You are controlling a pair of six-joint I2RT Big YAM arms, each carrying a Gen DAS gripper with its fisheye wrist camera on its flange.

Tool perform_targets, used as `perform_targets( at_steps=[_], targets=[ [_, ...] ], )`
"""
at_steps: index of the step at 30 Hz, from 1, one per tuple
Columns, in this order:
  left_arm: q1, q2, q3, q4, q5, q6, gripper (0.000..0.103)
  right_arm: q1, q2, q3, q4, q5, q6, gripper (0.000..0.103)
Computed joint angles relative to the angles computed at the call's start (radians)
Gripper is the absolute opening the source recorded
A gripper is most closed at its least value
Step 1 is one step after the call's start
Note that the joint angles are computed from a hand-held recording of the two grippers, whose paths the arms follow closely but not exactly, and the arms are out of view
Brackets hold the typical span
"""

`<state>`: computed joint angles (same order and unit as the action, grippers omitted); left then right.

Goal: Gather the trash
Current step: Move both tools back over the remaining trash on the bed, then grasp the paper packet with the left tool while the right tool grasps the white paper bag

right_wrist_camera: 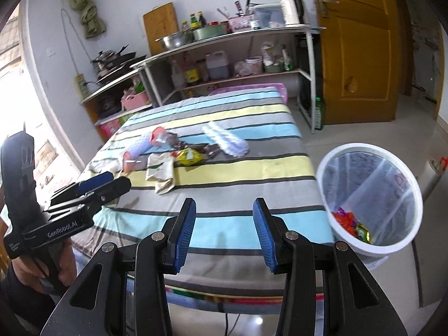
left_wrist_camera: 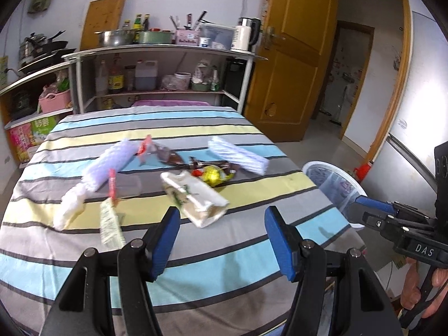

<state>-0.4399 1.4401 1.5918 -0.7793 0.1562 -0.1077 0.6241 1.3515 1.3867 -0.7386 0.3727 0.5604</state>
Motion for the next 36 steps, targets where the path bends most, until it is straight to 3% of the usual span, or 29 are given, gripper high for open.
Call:
perform_targets(
  at_steps=[12,23,27,36],
  targets=[
    [0.122,-0.003,-0.046,0.006,-0.06,-0.029,0.065,0.003,0.13,0.129,0.001,-0.056,-0.053,0.044],
    [0.15,0.067,-0.015,-0.042,-0.039,-0.051,0.065,-0.011,0.238,0.238,-0.008,-0.118,-0.088,0.05],
    [0.148,0.086,0.001,-0.069,-0.042,-0.044,0.051,-0.013,0.28,0.282,-0.013,-0.14,-0.108,0.054],
    [0.178,0.084,-0.005,-0.064,0.009,-0.047,0.032,-0.025,0.399,0.396,-0.065,-0.209,-0.143,0.058]
  ],
)
